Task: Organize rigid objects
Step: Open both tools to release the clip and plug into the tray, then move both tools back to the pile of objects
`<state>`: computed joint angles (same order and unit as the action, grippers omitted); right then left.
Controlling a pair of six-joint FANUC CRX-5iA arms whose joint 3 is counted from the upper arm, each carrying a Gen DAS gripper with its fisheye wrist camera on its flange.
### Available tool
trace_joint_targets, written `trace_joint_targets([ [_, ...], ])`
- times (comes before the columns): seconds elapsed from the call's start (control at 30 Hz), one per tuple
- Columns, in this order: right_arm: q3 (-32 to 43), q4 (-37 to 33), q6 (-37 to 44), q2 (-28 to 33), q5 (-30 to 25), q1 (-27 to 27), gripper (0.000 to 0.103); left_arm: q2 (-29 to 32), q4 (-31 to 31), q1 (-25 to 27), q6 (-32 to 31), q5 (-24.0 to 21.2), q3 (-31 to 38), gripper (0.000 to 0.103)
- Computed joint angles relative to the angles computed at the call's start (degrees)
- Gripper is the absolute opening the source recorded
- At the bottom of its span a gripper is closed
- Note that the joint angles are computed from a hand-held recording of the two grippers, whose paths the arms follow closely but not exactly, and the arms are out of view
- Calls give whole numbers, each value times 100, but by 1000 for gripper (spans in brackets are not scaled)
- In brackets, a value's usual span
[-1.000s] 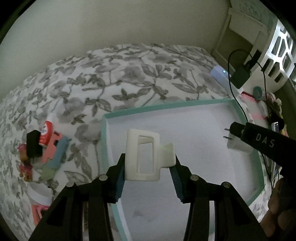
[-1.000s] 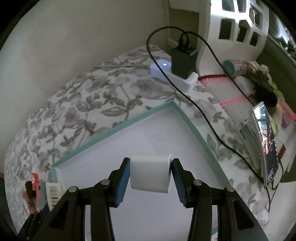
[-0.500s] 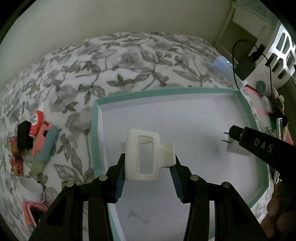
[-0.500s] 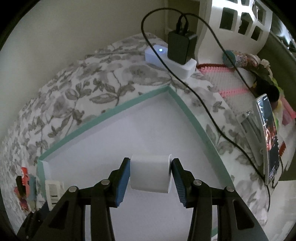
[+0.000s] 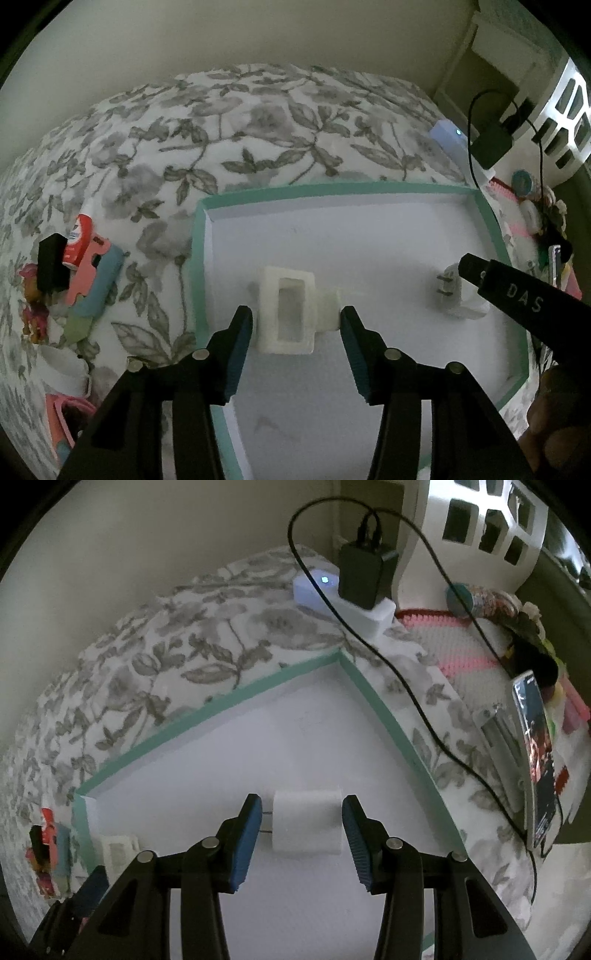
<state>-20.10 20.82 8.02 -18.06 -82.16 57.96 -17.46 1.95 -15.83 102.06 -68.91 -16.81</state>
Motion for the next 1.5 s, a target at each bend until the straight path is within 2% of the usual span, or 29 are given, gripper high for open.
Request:
trace_joint_targets([
  [0.23,47,256,-87,-70,-67,127,49,-145,-245,-6,183,28,135,56],
  [0.37,76,388,-89,-88,-103,203,49,-241,-344,71,293,69,148,69],
  [0.43,89,403,-57,-86,-105,220,50,-283,-369,137,339,77,139,71],
  [0.53,98,372,-1,-72,-67,222,59,-361,-462,225,458,90,117,84],
  [0.73,106,339,160,-24,33,263,71,-507,-663,391,694,125,78,93],
  [0.87,74,410,233,-17,136,331,83,-604,-834,478,798,159,66,97],
  [1.03,64,405,295,25,203,374,92,-744,-874,639,769,209,11,99],
  [1.1,52,393,302,27,224,397,100,-792,-841,726,730,203,-11,99],
  [1.2,33,424,300,29,245,445,103,-862,-773,849,668,188,-51,99],
  [1.5,-137,821,80,-49,402,683,103,-1119,-544,1263,447,171,-165,99],
])
